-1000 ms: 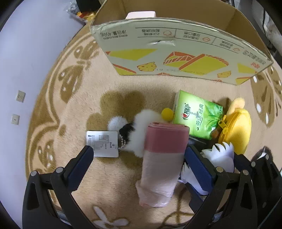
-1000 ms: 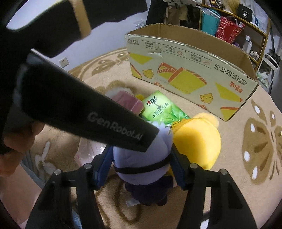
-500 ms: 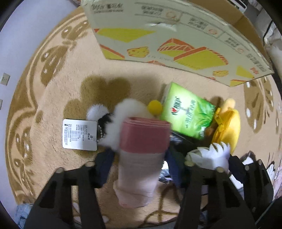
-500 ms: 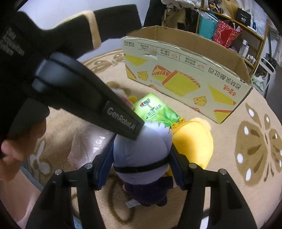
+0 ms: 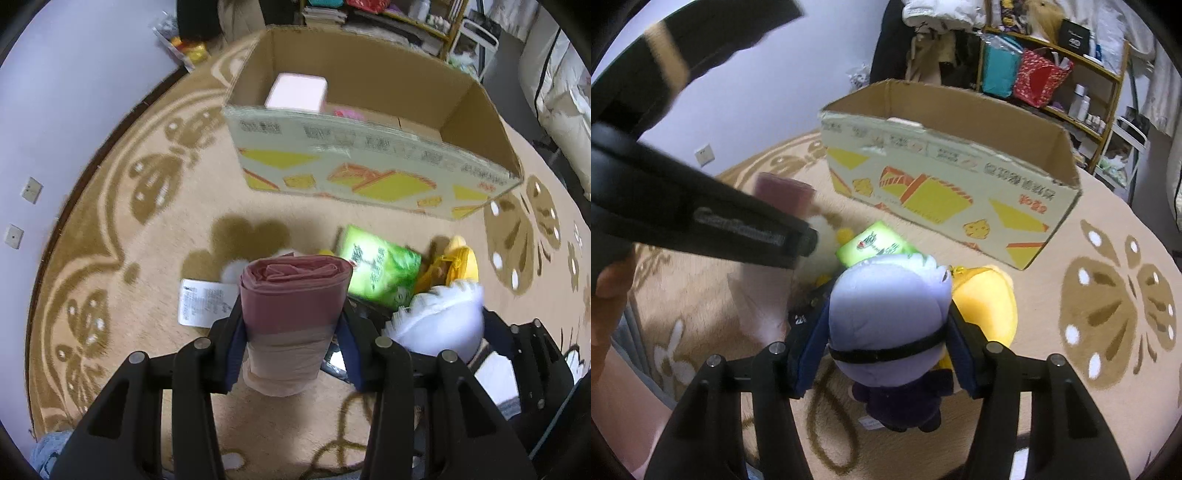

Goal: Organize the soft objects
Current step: 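Grasp the pink rolled bag with the left gripper while the right gripper grasps the white-haired doll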

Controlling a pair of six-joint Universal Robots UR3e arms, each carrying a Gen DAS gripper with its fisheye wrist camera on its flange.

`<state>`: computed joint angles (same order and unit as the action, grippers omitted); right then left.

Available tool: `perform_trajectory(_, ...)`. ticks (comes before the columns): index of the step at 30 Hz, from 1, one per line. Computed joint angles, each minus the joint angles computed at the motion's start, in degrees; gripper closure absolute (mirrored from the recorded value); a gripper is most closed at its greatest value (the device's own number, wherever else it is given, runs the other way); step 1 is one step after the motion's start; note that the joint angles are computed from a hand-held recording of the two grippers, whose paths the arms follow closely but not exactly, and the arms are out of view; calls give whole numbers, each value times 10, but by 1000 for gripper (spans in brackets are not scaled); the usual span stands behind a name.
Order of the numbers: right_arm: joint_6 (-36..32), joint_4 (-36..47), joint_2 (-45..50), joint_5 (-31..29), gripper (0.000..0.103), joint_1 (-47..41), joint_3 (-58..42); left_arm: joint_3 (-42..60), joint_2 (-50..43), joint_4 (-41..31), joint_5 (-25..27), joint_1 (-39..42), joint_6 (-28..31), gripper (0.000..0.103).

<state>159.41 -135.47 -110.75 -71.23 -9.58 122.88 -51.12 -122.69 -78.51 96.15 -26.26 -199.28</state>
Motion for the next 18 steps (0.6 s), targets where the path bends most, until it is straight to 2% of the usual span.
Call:
perform_trajectory(6,31,4,-25,49,40,-50,1,-9,4,51,51,-14,0,60)
perform_trajectory(18,56,-2,-43,107,41,-111,-28,-40,41,105,61,-22,-8,61)
